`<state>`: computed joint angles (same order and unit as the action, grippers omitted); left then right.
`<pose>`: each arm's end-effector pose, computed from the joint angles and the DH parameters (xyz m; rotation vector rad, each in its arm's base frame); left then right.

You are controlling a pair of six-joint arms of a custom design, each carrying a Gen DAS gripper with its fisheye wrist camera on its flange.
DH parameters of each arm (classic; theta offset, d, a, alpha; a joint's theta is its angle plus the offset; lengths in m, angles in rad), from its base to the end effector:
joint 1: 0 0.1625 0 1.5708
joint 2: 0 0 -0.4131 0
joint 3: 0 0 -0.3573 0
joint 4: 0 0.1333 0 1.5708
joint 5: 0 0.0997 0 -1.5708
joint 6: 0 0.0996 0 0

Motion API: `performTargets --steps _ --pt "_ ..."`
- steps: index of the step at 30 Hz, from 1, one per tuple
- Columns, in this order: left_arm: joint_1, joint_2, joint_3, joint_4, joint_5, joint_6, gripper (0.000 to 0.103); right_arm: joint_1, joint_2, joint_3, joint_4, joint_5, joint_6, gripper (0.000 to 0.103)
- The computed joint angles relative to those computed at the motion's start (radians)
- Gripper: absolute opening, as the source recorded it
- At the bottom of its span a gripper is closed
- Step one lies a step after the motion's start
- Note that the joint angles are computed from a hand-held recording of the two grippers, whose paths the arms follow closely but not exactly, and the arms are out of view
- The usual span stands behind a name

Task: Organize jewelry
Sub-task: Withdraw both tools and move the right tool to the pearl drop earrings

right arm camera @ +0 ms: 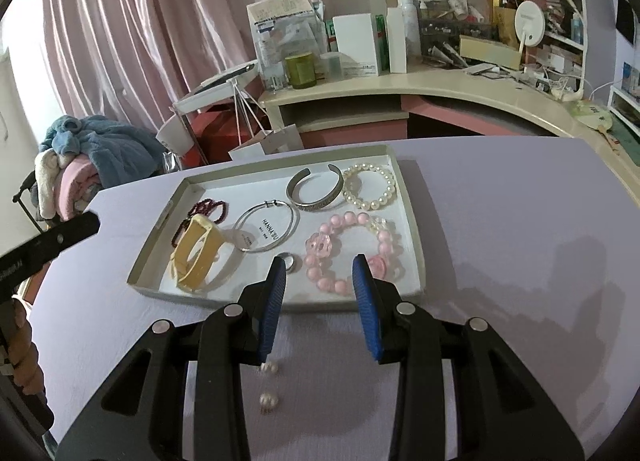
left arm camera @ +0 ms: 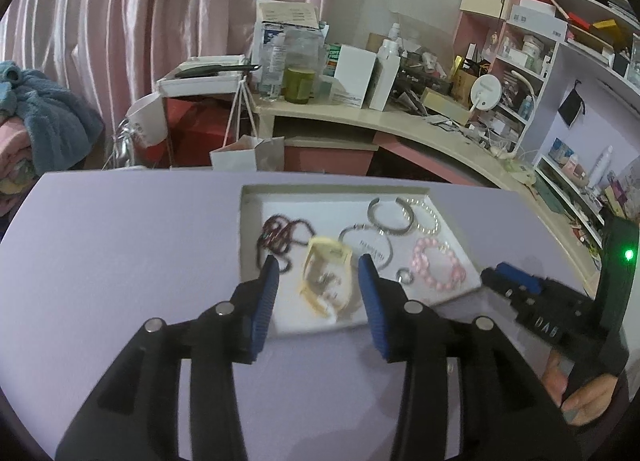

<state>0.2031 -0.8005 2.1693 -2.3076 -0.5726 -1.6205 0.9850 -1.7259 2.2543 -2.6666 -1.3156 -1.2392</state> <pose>-0.3558 -0.2948 0.0065 0.1120 2.2397 -1.1446 -0.0784 -0.4048 0.3628 0.9777 -2.5655 0.7678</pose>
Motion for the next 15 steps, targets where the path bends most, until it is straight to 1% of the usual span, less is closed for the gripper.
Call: performTargets --steps 6,9,15 --pt "-0.097 -0.028 0.063 0.108 -0.075 -0.167 0.049 -0.068 -0.074 0.042 0.035 0.032 -0.070 0.037" --pt "-0.138 -0.032 0.085 0.129 -0.108 -0.219 0.052 -0.103 -0.099 0.062 0.047 0.035 -0.102 0.037" --pt "-0.199 -0.034 0.109 0.146 -0.143 -0.275 0.056 -0.141 -0.111 0.111 0.019 0.002 -0.154 0.037"
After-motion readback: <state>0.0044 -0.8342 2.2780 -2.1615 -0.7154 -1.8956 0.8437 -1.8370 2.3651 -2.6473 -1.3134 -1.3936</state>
